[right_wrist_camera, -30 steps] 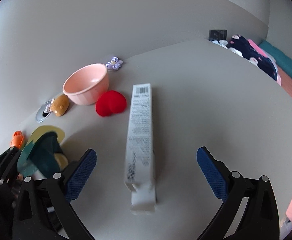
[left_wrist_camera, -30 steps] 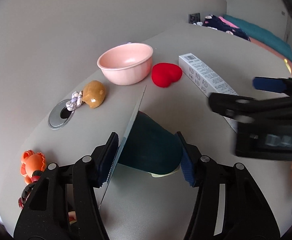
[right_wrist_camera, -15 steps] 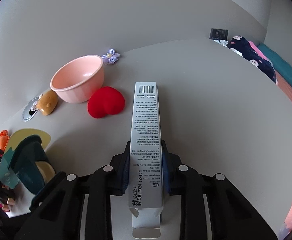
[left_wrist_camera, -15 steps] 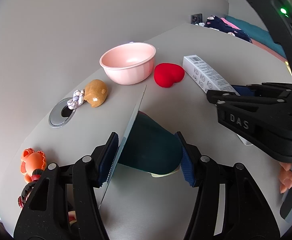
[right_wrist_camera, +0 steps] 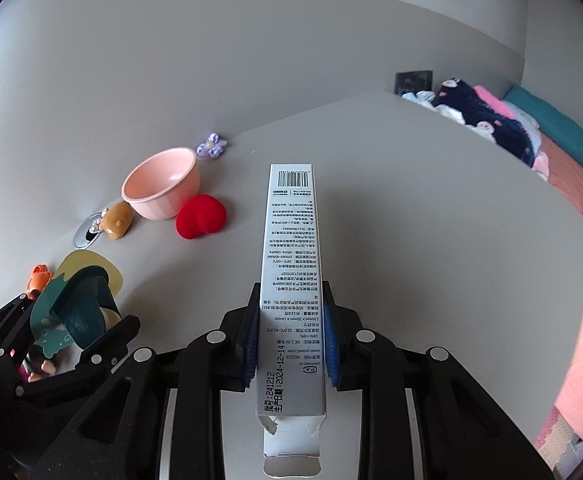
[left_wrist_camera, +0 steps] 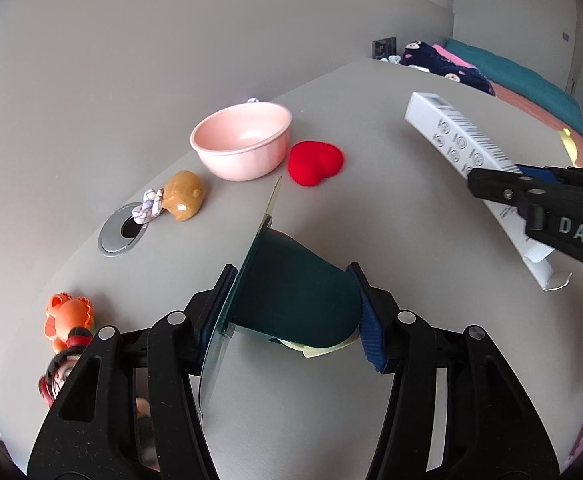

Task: Collect trash
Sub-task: 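Grasp the teal toy with the left gripper while the right grasps the white box, then carry teal toy and white box to the trash bag and release both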

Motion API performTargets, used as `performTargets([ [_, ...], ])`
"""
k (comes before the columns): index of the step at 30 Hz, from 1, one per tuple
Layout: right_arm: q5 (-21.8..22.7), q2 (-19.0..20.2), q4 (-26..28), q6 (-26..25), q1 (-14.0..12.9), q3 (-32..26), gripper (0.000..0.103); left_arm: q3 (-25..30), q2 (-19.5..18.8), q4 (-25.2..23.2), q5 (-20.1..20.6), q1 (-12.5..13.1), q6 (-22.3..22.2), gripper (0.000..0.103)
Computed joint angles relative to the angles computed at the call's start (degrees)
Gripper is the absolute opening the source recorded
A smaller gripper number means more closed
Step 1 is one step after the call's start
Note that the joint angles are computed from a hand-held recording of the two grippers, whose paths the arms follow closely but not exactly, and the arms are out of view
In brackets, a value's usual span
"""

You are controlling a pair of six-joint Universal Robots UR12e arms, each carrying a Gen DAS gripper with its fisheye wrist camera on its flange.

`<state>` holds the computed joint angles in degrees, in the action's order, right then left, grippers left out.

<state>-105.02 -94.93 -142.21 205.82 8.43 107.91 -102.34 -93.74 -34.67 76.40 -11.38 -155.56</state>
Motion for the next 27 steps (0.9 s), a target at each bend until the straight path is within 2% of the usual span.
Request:
performTargets([
  [6, -0.6, -3.8, -0.3, -0.2, -0.8, 2.3, 0.028, -0.7, 1.5, -0.1, -1.2, -1.2, -1.6, 0.054],
  [16, -0.3, -11.8, -1.2, 0.1, -3.9, 8.3, 0.028, -2.6, 4.6, 0.3, -1.4, -5.9, -0.5, 0.054],
  [23, 0.0, -19.0, -0.6, 1.6, -7.6, 13.3, 0.028, -3.4, 6.1, -0.4, -1.6, -10.2, 1.4, 0.054],
  [27, 0.8, -23.4, 0.3, 2.4, -10.6, 16.1, 0.028, -3.7, 6.4, -0.9, -1.3, -13.0, 2.7, 0.054],
])
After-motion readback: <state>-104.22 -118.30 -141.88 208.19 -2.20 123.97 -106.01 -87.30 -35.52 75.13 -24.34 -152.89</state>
